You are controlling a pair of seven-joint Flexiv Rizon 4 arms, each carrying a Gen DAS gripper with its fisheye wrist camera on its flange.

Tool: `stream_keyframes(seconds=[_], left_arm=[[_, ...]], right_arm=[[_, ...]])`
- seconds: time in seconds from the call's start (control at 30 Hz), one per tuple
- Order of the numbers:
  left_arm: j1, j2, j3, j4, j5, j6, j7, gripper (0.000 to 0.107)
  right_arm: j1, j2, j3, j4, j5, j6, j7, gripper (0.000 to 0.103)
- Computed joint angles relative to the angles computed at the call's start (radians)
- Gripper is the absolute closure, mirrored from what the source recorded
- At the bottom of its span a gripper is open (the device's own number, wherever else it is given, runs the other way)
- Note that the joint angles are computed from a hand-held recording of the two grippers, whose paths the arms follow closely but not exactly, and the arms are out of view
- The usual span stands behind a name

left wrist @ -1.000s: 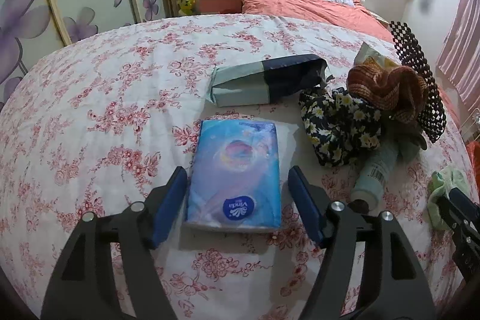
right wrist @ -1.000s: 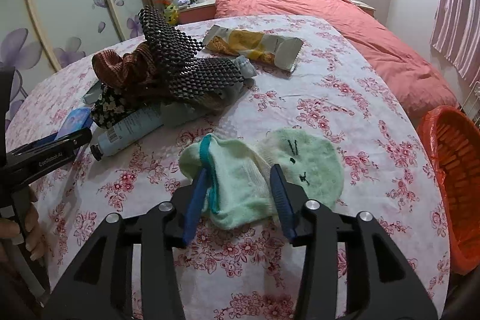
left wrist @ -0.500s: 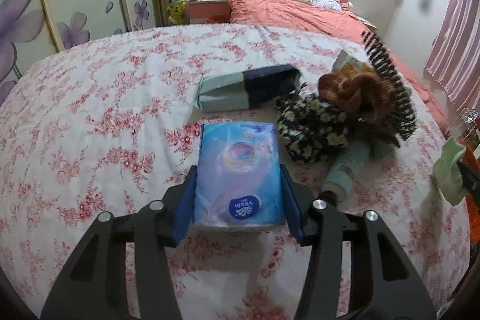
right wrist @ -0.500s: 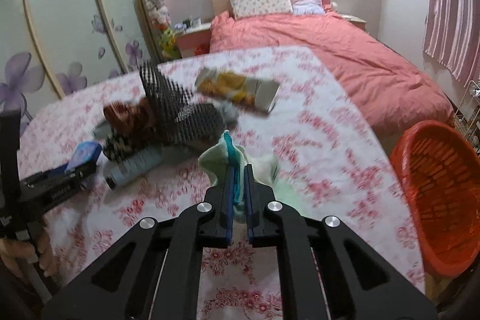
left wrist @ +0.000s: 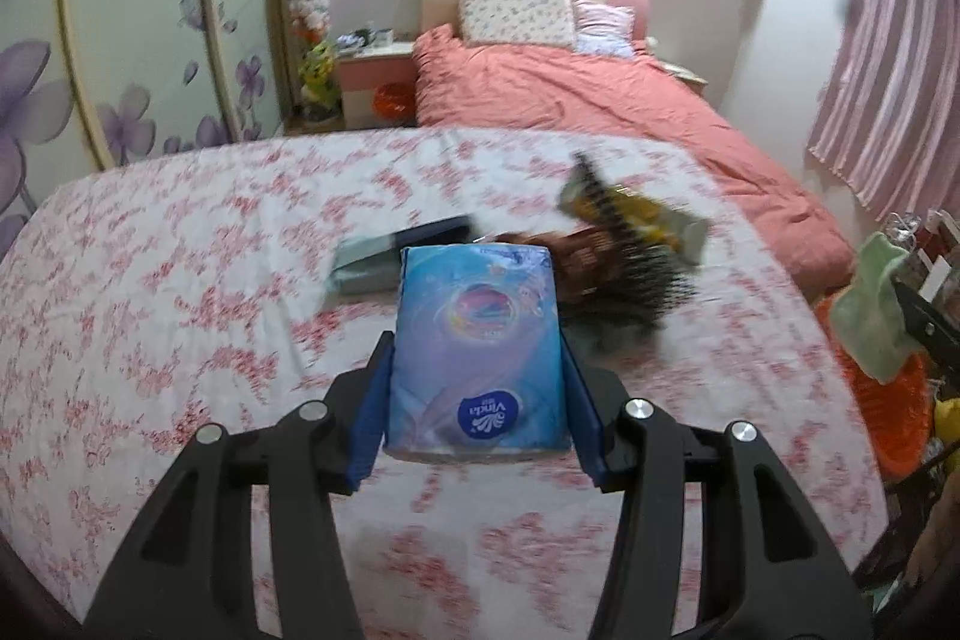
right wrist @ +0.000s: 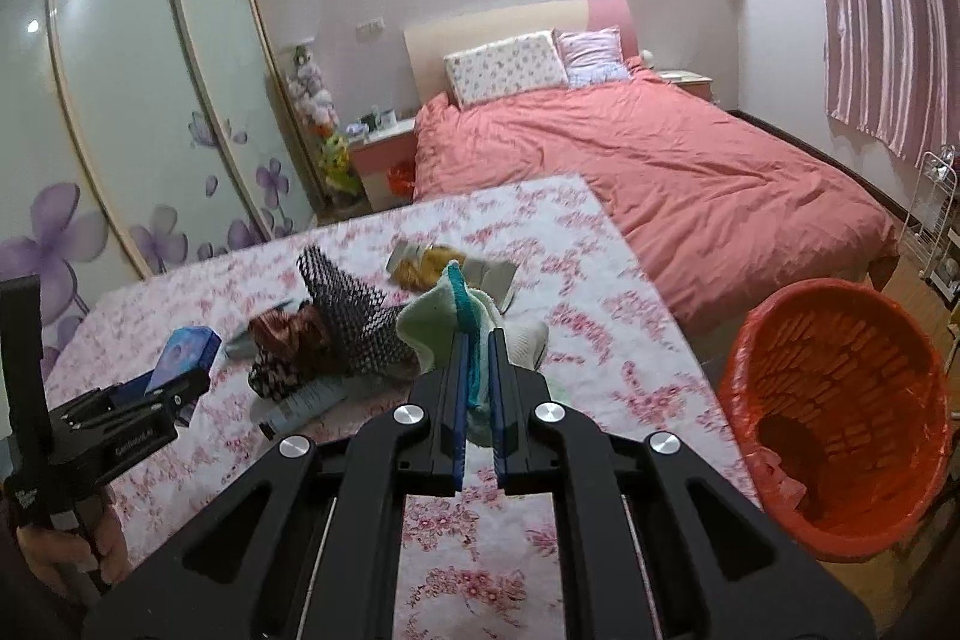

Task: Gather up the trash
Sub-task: 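Carry the green cloth and tissue pack to the orange basket and release both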

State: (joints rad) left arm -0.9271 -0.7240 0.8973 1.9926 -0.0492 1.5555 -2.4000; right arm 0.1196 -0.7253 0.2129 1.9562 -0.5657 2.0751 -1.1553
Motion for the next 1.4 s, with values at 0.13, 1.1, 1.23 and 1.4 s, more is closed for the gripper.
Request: stream_keyframes(seconds=[0.13,1.1,1.23,1.4], left_arm=[[-0.036,-0.004,0.011,-0.039,0.008,0.002,0.003,0.056],[0.259,-0.206,-0.528,-0.635,-0.039,-0.019,0.349,0.056],[0.314,-0.286,-0.612,-0.794,-0.021,-0.100,0.396,0.056],[0.364,-0.405,-0.684,-1.010,0.005,-0.236,0.413,0.052]], right_arm=[[-0.014,0.012,-0.007,0.014,0.013,0.036,0.000,0.096],[-0.197,-0.072,-0.081,-0.089,0.015,0.131,0.182,0.096],[-0.243,-0.126,-0.067,-0.161,-0.036,0.087,0.250,0.096],[-0.304,-0.183,-0.030,-0.231,-0.115,0.032,0.326,0.092]])
